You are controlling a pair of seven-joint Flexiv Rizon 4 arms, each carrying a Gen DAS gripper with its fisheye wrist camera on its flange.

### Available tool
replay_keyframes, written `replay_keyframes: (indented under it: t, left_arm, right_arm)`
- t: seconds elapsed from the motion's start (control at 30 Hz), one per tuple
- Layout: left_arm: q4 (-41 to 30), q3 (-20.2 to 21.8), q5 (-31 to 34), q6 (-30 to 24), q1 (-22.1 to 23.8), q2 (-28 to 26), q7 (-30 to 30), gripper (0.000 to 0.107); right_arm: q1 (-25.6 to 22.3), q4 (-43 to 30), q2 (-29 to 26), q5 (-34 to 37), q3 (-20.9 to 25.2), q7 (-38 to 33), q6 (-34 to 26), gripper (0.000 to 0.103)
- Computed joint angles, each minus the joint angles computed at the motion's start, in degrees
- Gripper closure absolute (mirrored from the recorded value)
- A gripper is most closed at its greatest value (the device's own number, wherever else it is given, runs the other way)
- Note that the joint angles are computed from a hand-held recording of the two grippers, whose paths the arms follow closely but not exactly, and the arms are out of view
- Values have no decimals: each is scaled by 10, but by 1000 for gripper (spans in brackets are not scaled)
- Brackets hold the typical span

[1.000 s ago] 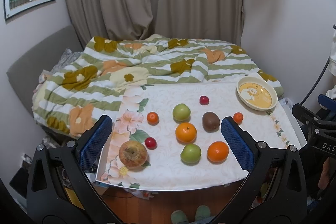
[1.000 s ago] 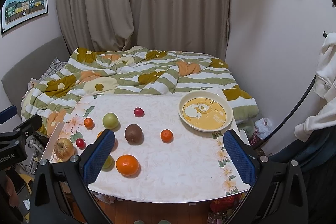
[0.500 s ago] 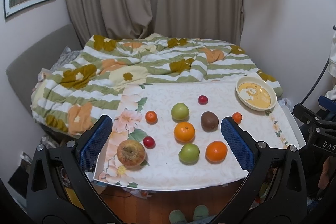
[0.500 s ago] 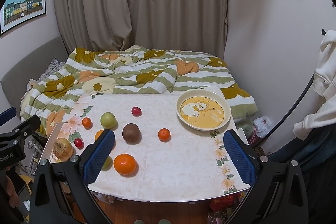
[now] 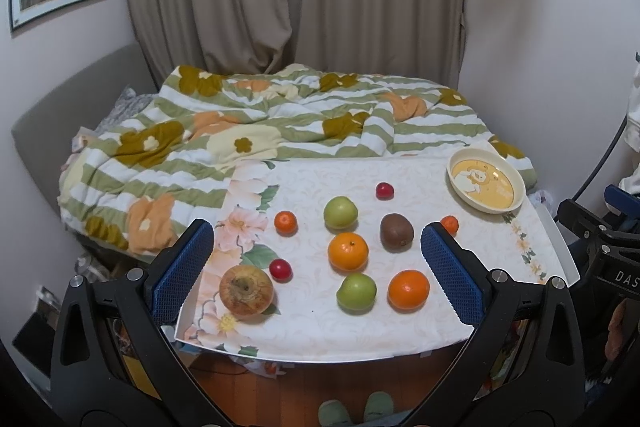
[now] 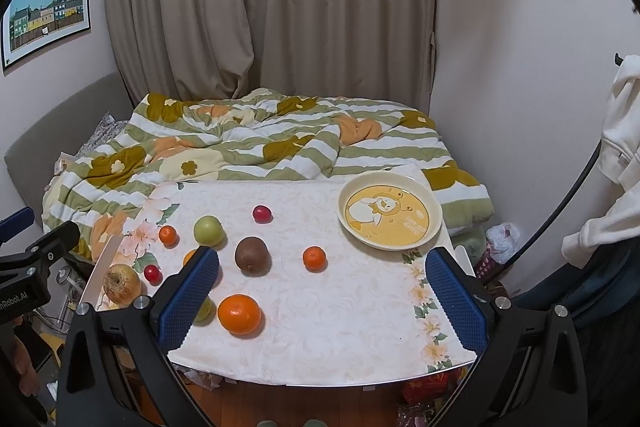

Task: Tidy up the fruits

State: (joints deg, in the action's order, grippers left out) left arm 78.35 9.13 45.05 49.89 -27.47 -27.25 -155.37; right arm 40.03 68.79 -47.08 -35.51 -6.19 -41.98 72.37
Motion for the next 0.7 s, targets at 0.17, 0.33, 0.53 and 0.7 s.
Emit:
replay_keyframes:
  t: [0.17, 0.33, 0.53, 0.7]
  left_arm:
    - [2, -1, -1, -1, 1, 4, 3, 4]
    - [4, -2, -1, 0, 4, 6, 3, 4]
    - [5, -3, -1, -1, 4, 6, 3, 4]
    - [8, -5, -2, -4, 3, 11, 1, 4]
  right_arm:
    - [3, 2, 0, -2, -4, 5, 2, 0]
    - [4, 3, 1, -4, -5, 8, 4, 0]
    - [5, 3, 2, -6, -5, 10, 2, 0]
    - [3, 2, 2, -4, 0, 6, 0, 0]
